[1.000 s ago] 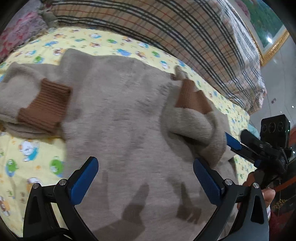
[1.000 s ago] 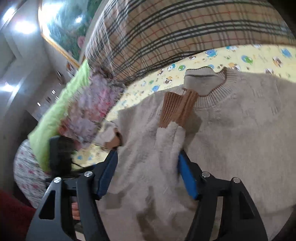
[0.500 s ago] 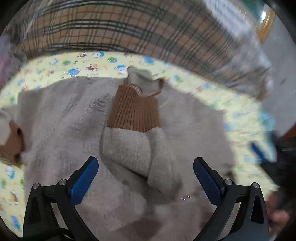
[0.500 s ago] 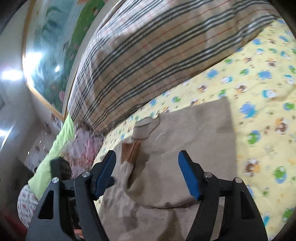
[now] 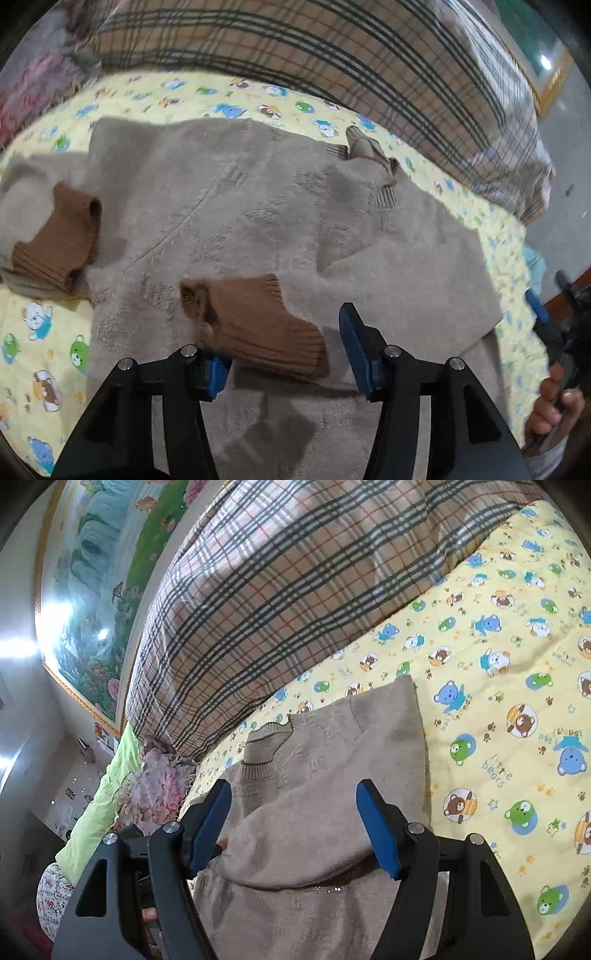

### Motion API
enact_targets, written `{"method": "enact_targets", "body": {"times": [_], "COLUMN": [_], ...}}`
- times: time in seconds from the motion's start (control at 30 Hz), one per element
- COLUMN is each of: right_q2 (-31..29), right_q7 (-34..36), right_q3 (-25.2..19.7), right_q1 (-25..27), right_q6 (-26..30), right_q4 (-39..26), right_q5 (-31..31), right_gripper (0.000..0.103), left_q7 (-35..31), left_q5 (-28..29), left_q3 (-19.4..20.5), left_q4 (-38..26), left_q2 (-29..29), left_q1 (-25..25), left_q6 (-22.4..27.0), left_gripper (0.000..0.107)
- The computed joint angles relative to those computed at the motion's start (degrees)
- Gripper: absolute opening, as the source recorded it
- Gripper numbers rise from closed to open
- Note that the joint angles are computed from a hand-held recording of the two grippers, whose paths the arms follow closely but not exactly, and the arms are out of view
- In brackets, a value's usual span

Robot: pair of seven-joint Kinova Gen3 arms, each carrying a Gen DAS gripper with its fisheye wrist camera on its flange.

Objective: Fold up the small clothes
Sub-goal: 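Carry the held sleeve across the sweater body and release it, then grasp the other sleeve's brown cuff with the left gripper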

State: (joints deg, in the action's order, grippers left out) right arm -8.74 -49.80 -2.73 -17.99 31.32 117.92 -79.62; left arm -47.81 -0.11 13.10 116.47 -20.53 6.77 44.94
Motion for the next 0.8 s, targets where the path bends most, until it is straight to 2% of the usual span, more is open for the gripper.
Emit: {"method": "enact_targets", "body": {"times": [0.07,0.13,0.23,0.27,0.3,0.33,0.43,0.5,0.57,0.63,0.7,0.8], "right_q2": [0.47,0.78,1.15,1.11,1.04,1.05,1.29,1.57,2.37,4.21,6.42,10.97], "right_q7": [-0.31,-2.99,-8.06,-8.97,-9.69,-11.17,-14.79,-16.82,-18.59,-21.22,-24.65,-30.09], "right_q3": [-0.42,-1.09,-1.16,-0.83,-0.53,-0.46,0.27,0.62,0.77,2.45,6.90,13.04], "right_q1": [-0.25,-0.19,0.00,0.03,0.03,0.14,0.36,0.57,0.70,-1.45,-6.76,-14.72], "right_q6": [-0.63,-1.63,-2.20,-2.27,-2.42,-2.76,-3.30,-3.73,-3.92,-3.72,-2.41,0.60], "right_q4": [-0.08,-0.70,-1.97,-2.14,-2.17,-2.41,-2.82,-3.19,-3.96,-5.60,-7.95,-12.79], "right_q5": [0.11,2.77,8.08,9.16,10.03,11.57,14.96,16.85,19.02,22.28,26.04,33.03], "right_gripper": [0.071,0.071,0.071,0.071,0.071,0.071,0.071,0.071,0.071,0.071,0.071,0.071], "left_q7": [-2.77,-5.61,-8.20,-8.10,-8.18,-7.99,-3.23,-0.29,0.79,-1.85,-4.29,-4.43], "left_q5": [2.80,5.21,8.60,8.68,8.72,8.04,1.90,-1.44,-3.62,-2.08,0.44,0.19], "left_q3": [-3.08,-5.14,-7.01,-6.46,-5.57,-5.00,1.56,4.03,4.82,2.95,-0.59,-0.57], "left_q4": [1.17,2.44,4.71,5.62,6.20,5.99,5.35,5.76,6.62,8.61,9.64,11.01], "left_q2": [-0.05,0.37,0.79,0.62,0.72,1.08,-3.50,-8.49,-11.62,-10.49,-8.00,-6.83], "left_q1": [1.61,2.83,3.46,2.91,2.14,1.92,-3.05,-5.90,-8.34,-8.19,-5.73,-6.12], "left_q6": [-2.30,-4.73,-7.59,-8.95,-10.14,-10.38,-13.25,-15.24,-15.50,-15.42,-14.75,-14.99], "left_gripper": [0.056,0.063,0.061,0.049,0.014,0.003,0.005,0.005,0.005,0.005,0.005,0.006]}}
